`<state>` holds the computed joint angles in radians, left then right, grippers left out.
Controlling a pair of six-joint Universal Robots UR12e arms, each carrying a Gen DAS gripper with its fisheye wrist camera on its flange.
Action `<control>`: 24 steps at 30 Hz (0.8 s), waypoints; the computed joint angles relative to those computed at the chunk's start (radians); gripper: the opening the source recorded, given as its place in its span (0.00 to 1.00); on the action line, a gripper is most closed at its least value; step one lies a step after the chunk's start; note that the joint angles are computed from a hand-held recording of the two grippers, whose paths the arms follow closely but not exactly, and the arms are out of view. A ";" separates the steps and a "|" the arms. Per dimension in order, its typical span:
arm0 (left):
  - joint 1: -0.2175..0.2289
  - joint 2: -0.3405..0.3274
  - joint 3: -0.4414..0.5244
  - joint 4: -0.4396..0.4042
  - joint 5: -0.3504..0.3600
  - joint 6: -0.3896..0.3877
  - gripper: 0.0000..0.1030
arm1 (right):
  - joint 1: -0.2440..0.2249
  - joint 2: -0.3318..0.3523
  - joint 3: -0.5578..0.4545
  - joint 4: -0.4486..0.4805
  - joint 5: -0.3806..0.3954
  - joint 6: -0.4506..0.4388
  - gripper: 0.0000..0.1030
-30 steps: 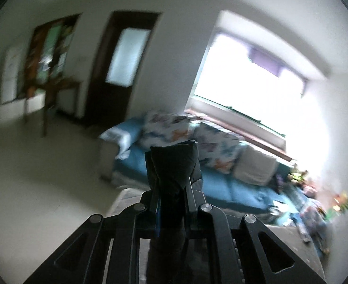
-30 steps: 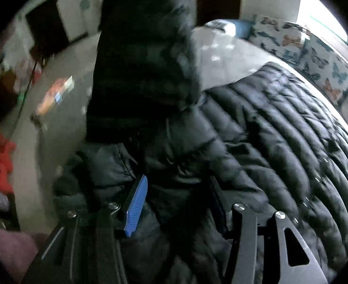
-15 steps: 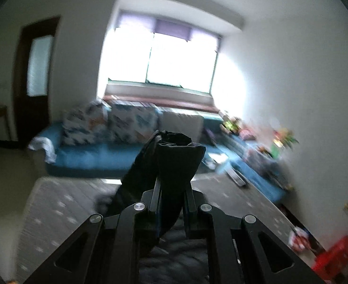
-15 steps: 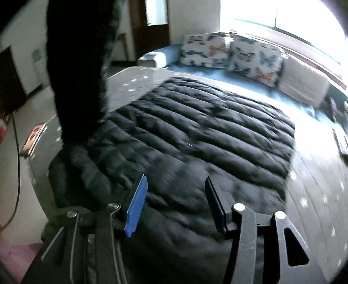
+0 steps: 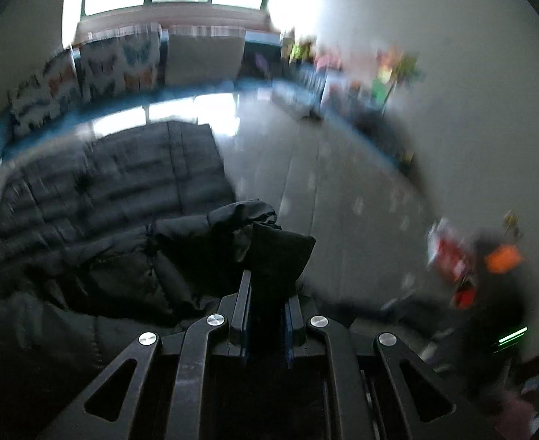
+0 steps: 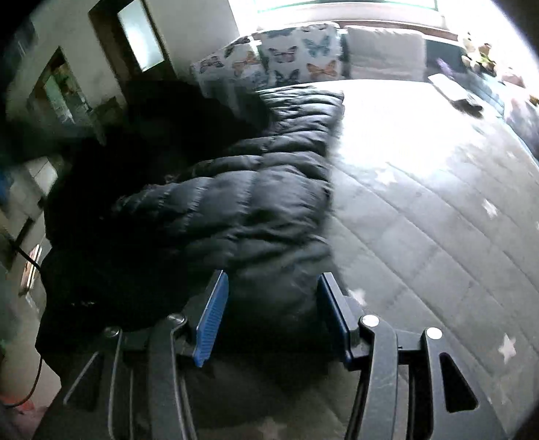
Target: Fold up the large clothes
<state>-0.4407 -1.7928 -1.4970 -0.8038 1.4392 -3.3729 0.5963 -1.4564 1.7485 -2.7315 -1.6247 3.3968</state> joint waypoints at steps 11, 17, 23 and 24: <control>0.013 0.027 -0.003 -0.030 -0.052 0.121 0.34 | -0.031 -0.058 0.044 -0.089 0.014 0.057 0.55; 0.048 0.129 -0.028 -0.038 -0.110 0.180 0.78 | -0.036 -0.050 0.024 -0.151 0.111 0.026 0.55; 0.112 0.223 -0.078 -0.059 -0.159 0.190 0.78 | -0.028 -0.023 -0.012 -0.127 0.132 0.000 0.55; 0.133 0.246 -0.091 -0.056 -0.157 0.177 0.78 | -0.027 -0.017 -0.021 -0.118 0.135 -0.007 0.55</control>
